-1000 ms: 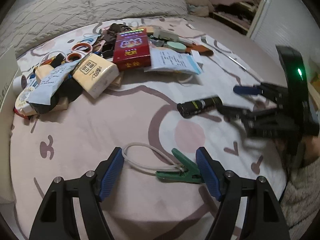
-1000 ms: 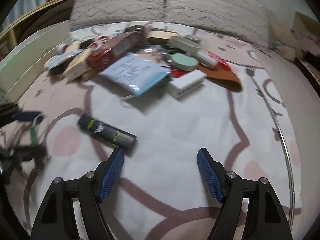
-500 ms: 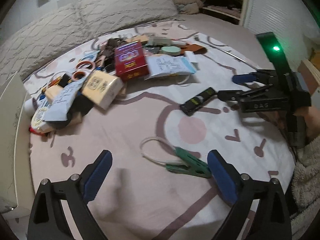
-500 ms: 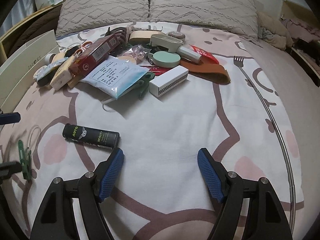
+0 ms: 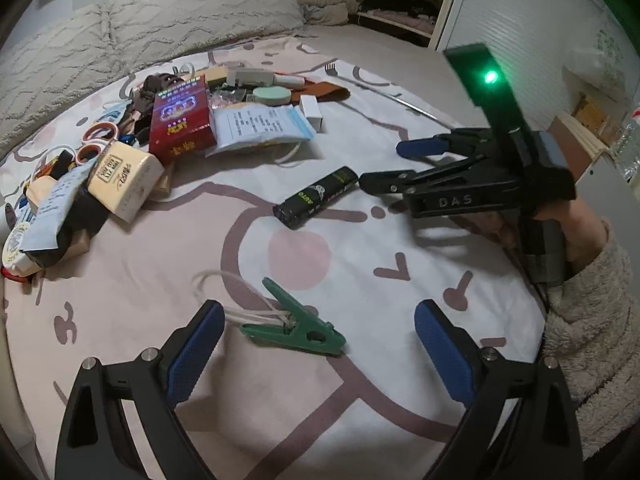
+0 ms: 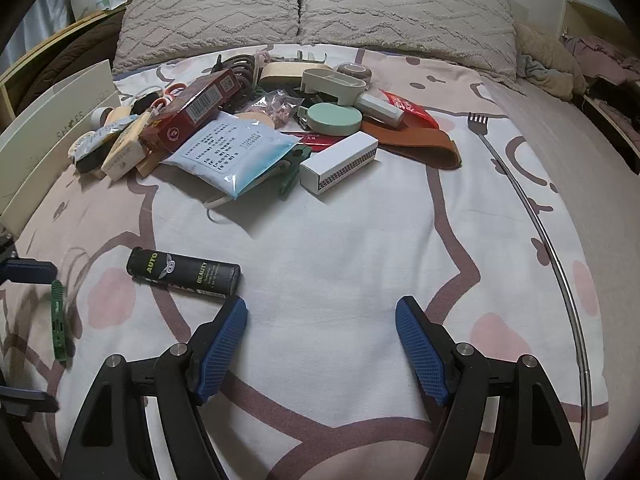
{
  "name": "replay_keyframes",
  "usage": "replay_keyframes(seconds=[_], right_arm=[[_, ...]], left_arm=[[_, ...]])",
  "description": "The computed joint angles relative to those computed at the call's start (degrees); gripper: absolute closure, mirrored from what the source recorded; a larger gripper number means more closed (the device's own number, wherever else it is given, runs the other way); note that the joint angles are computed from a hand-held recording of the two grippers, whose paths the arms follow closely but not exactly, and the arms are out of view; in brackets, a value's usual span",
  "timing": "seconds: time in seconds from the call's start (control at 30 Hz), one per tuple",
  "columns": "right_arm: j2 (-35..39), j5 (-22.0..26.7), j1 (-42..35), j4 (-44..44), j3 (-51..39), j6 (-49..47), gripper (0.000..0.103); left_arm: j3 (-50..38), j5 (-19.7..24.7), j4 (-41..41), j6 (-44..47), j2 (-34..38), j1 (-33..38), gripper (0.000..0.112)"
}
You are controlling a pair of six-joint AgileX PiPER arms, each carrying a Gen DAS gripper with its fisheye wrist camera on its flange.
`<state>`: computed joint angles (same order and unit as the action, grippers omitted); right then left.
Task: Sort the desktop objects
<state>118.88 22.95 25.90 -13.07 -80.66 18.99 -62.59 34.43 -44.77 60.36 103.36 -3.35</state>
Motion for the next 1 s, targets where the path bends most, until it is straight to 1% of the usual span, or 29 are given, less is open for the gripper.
replay_keyframes(seconds=[0.07, 0.17, 0.23, 0.33, 0.4, 0.47, 0.6, 0.8, 0.9, 1.0], right_arm=[[-0.5, -0.7, -0.2, 2.5, 0.5, -2.2, 0.026], [-1.6, -2.3, -0.6, 10.9, 1.4, -9.7, 0.026], [-2.0, -2.9, -0.4, 13.7, 1.8, -12.3, 0.026], [-2.2, -3.2, 0.1, 15.3, 1.7, -13.7, 0.026], [-1.9, -3.1, 0.0, 19.7, 1.3, -17.3, 0.026], [-1.5, -2.9, 0.1, 23.5, 0.8, -20.4, 0.026], [-0.5, -2.3, 1.2, 22.2, -0.3, -19.0, 0.026], [0.1, -1.9, 2.3, 18.2, -0.9, -14.9, 0.026], [0.2, -2.0, 2.5, 17.4, -1.0, -13.6, 0.026], [0.5, -1.8, 2.7, 16.2, -1.4, -11.8, 0.026]], left_arm=[[-0.4, -0.1, -1.2, 0.4, 0.7, 0.1, 0.016], [-0.2, -1.1, -2.1, 0.5, 0.6, 0.1, 0.017], [0.4, -1.8, -3.3, 2.0, -0.1, 0.3, 0.017], [1.6, -1.4, -7.6, 7.0, -1.4, 1.1, 0.017], [1.8, -0.4, -10.3, 10.3, -1.8, 1.5, 0.017], [1.7, -0.1, -11.0, 11.8, -1.6, 1.1, 0.017], [0.9, -0.3, -9.1, 11.7, -0.2, -0.1, 0.017], [0.0, -0.9, -4.0, 6.3, 1.4, -0.5, 0.017], [0.7, -3.4, 1.4, 0.4, 0.8, -1.6, 0.017], [0.9, -3.3, 0.8, 0.2, 0.7, -0.7, 0.017]])
